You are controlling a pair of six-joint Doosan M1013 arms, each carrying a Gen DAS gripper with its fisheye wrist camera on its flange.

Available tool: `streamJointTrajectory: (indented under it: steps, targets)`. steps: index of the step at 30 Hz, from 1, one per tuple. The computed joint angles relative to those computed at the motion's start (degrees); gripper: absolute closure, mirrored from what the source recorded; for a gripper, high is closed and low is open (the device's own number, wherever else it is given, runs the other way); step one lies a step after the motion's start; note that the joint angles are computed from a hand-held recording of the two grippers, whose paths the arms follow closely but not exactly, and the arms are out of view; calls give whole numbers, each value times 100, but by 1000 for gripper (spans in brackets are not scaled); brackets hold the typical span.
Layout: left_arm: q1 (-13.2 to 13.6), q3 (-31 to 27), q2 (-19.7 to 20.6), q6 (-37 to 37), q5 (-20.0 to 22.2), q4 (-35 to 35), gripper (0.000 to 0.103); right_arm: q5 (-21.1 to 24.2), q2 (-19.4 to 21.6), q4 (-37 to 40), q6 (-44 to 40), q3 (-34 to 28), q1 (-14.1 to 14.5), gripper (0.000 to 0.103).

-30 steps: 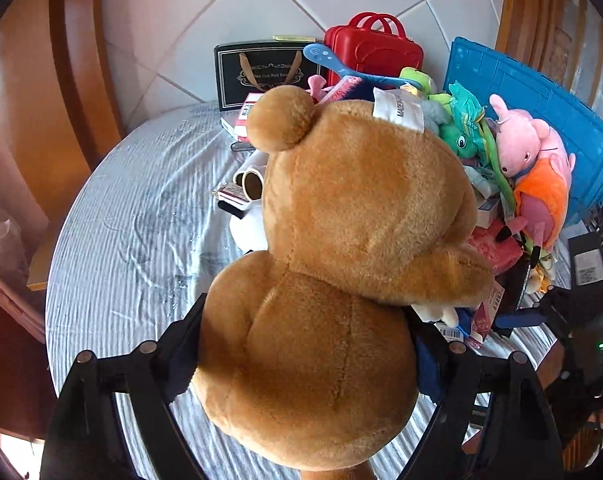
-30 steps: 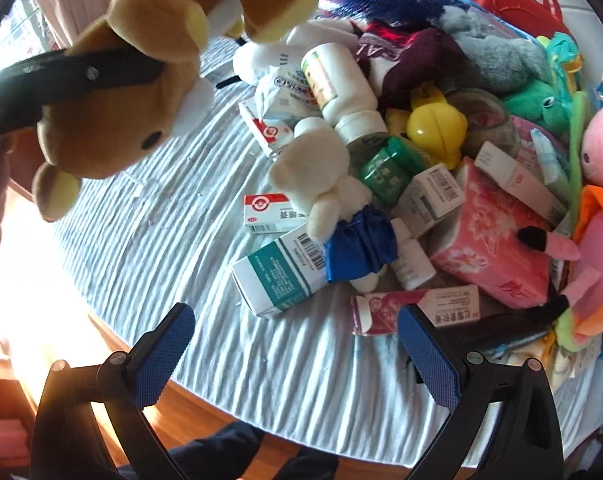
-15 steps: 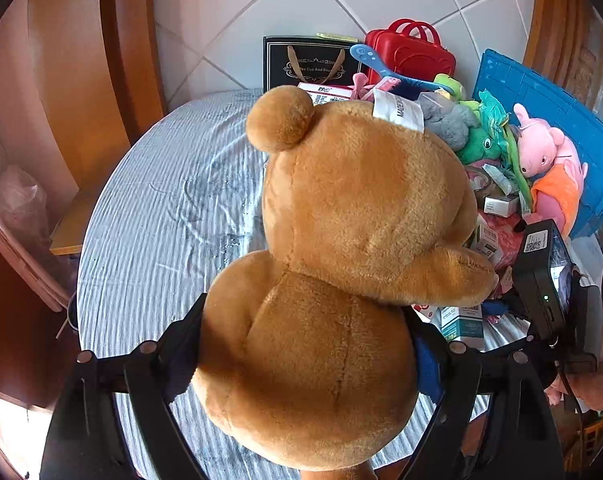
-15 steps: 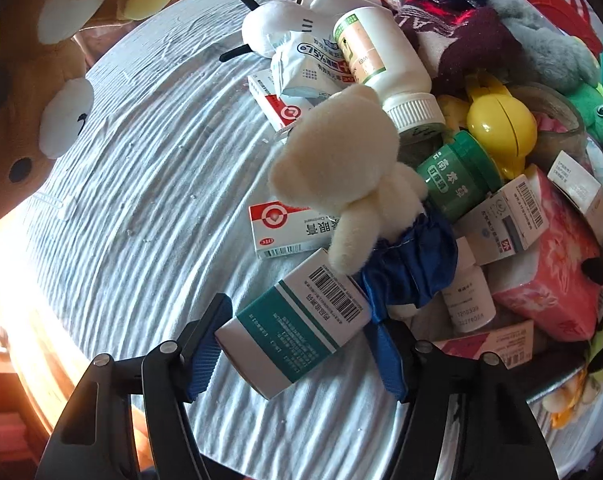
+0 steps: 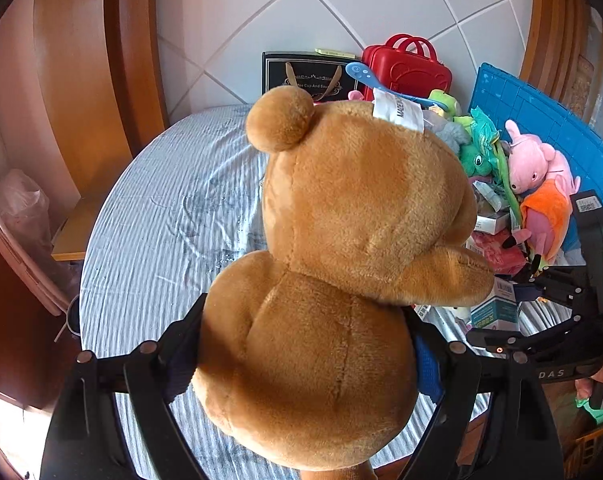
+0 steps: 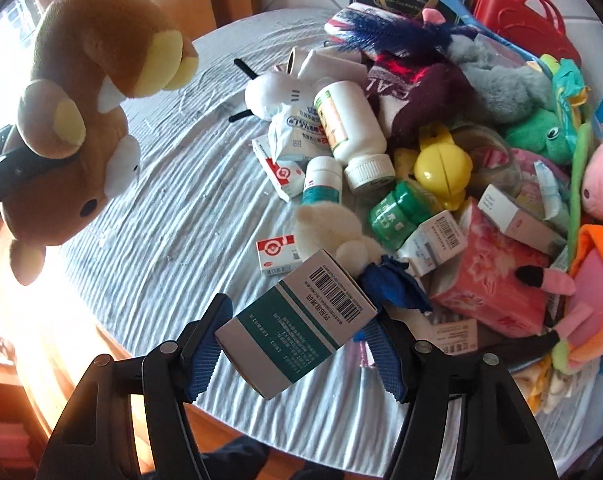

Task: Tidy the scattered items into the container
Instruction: 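Grasp the white-green medicine box with the right tool while the left tool holds the bear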

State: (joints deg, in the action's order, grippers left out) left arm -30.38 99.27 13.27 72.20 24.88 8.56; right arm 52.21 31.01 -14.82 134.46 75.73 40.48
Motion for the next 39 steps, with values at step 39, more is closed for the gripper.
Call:
streamJointTrajectory:
  steps: [39]
  targets:
    - [0, 39, 14, 47, -138, -191, 17, -145, -124, 303, -539, 307, -298, 38]
